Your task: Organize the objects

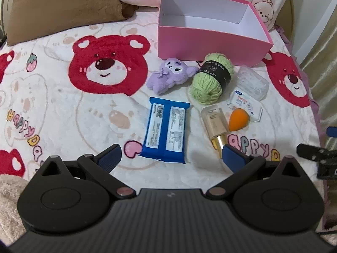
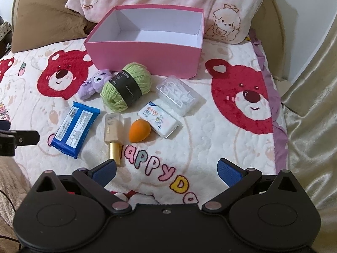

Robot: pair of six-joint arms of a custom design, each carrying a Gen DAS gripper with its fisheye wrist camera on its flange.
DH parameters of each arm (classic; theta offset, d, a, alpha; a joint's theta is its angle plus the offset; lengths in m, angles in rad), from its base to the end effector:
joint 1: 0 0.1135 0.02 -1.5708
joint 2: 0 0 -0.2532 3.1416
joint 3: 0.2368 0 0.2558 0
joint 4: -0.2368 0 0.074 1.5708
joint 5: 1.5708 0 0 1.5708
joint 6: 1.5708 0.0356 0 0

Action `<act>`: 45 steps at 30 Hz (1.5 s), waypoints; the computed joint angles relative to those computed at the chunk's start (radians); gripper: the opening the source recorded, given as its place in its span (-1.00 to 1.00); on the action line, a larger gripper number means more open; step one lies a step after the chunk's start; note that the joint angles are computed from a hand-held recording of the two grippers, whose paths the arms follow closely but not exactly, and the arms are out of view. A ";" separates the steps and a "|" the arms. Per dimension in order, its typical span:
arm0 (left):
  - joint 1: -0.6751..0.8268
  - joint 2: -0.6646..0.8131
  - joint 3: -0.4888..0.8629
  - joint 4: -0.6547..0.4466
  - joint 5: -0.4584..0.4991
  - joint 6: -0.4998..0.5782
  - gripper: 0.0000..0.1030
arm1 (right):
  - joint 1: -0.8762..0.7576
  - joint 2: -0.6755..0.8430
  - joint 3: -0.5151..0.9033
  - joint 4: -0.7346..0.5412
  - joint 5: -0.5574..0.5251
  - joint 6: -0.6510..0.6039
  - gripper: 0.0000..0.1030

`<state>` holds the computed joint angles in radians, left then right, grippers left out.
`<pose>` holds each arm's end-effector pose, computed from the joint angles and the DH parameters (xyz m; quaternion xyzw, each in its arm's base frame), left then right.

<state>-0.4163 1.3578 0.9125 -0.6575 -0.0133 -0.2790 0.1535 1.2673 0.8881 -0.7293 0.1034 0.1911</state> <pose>0.2436 -0.1072 0.2102 0.0652 0.9705 -0.0729 0.2202 0.2440 0.0340 0.2209 0.0301 0.9717 -0.0103 0.2340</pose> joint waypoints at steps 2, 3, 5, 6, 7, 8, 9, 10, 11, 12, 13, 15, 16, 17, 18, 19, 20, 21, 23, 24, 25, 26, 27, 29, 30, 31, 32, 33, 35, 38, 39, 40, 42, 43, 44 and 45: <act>-0.002 -0.001 0.002 0.000 0.008 -0.007 1.00 | -0.001 0.006 -0.003 0.009 -0.012 0.002 1.00; -0.003 -0.004 0.001 -0.001 0.013 -0.002 1.00 | -0.002 0.006 -0.005 0.012 -0.020 0.000 1.00; -0.010 -0.001 0.005 -0.006 0.012 0.000 1.00 | -0.001 0.010 -0.004 0.012 -0.024 0.001 1.00; -0.011 0.001 0.005 -0.007 0.012 -0.001 1.00 | 0.001 0.011 -0.003 0.012 -0.019 0.002 1.00; -0.011 0.003 0.006 -0.007 0.015 -0.003 1.00 | 0.002 0.011 -0.003 0.012 -0.016 0.004 1.00; -0.011 0.005 0.005 -0.007 0.018 -0.004 1.00 | 0.002 0.009 -0.003 0.013 -0.013 0.006 1.00; -0.009 0.010 0.005 -0.008 0.022 -0.003 1.00 | 0.004 0.009 -0.004 0.013 -0.010 0.007 1.00; -0.007 0.015 0.006 -0.008 0.024 -0.003 1.00 | 0.005 0.009 -0.003 0.012 -0.008 0.006 1.00; -0.006 0.020 0.006 -0.008 0.027 -0.003 1.00 | 0.008 0.009 -0.003 0.012 -0.003 0.006 1.00; -0.003 0.023 0.006 -0.007 0.032 -0.001 1.00 | 0.009 0.008 -0.003 0.012 0.000 0.005 1.00; 0.001 0.028 0.008 -0.009 0.044 0.001 1.00 | 0.010 0.008 -0.003 0.013 0.001 0.005 1.00; 0.013 0.031 0.009 -0.013 0.071 -0.006 1.00 | 0.011 0.007 -0.005 0.013 0.004 0.007 1.00; 0.018 0.030 0.010 -0.015 0.080 -0.010 1.00 | 0.011 0.008 -0.005 0.013 0.004 0.008 1.00; 0.022 0.028 0.012 -0.018 0.089 -0.013 1.00 | 0.010 0.008 -0.004 0.012 0.002 0.009 1.00; 0.025 0.024 0.015 -0.022 0.096 -0.013 1.00 | 0.010 0.007 -0.005 0.013 -0.001 0.009 1.00; 0.027 0.021 0.018 -0.027 0.100 -0.014 1.00 | 0.007 0.004 -0.007 0.015 -0.007 0.009 1.00; 0.026 0.015 0.020 -0.030 0.102 -0.013 1.00 | 0.008 0.000 -0.009 0.016 -0.008 0.011 1.00; 0.025 0.008 0.021 -0.034 0.103 -0.011 1.00 | 0.014 -0.002 -0.010 0.016 -0.001 0.012 1.00; 0.023 0.000 0.022 -0.037 0.099 -0.009 1.00 | 0.022 -0.005 -0.010 0.017 0.013 0.014 1.00; 0.024 0.000 0.021 -0.034 0.096 -0.015 1.00 | 0.023 -0.005 -0.009 0.017 0.015 0.014 1.00; 0.024 0.005 0.022 -0.033 0.093 -0.021 1.00 | 0.025 -0.003 -0.009 0.018 0.016 0.014 1.00; 0.026 0.013 0.023 -0.032 0.092 -0.023 1.00 | 0.025 -0.002 -0.008 0.017 0.016 0.016 1.00; 0.026 0.021 0.022 -0.031 0.090 -0.025 1.00 | 0.025 -0.001 -0.007 0.015 0.015 0.017 1.00; 0.020 0.030 0.016 -0.024 0.082 -0.031 1.00 | 0.024 -0.001 -0.006 0.014 0.014 0.018 1.00; 0.016 0.034 0.012 -0.021 0.080 -0.028 1.00 | 0.025 -0.001 -0.006 0.014 0.016 0.020 1.00; 0.013 0.037 0.010 -0.019 0.079 -0.026 1.00 | 0.027 0.001 -0.004 0.012 0.018 0.023 1.00; 0.009 0.041 0.009 -0.017 0.075 -0.030 1.00 | 0.024 0.001 -0.005 0.012 0.016 0.021 1.00; 0.005 0.043 0.008 -0.016 0.070 -0.038 1.00 | 0.023 0.002 -0.006 0.013 0.014 0.019 1.00; 0.002 0.044 0.008 -0.016 0.069 -0.041 1.00 | 0.024 0.004 -0.006 0.015 0.009 0.016 1.00; 0.000 0.046 0.009 -0.016 0.067 -0.045 1.00 | 0.020 0.006 -0.004 0.015 0.008 0.018 1.00; -0.001 0.046 0.009 -0.015 0.065 -0.052 1.00 | 0.019 0.006 -0.004 0.014 0.011 0.021 1.00; -0.001 0.046 0.008 -0.014 0.065 -0.055 1.00 | 0.018 0.006 -0.004 0.013 0.015 0.023 1.00; 0.004 0.046 0.006 -0.012 0.066 -0.057 1.00 | 0.017 0.009 -0.004 0.014 0.016 0.027 1.00; 0.005 0.046 0.005 -0.011 0.066 -0.058 1.00 | 0.016 0.010 -0.003 0.014 0.014 0.028 1.00; 0.008 0.047 0.005 -0.011 0.067 -0.058 1.00 | 0.017 0.012 -0.002 0.013 0.014 0.028 1.00; 0.011 0.046 0.004 -0.011 0.070 -0.056 1.00 | 0.017 0.011 -0.002 0.014 0.015 0.028 1.00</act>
<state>-0.4048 1.4040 0.9168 -0.6689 0.0569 -0.3346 0.1705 1.2782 0.8857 -0.7156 0.1185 0.2189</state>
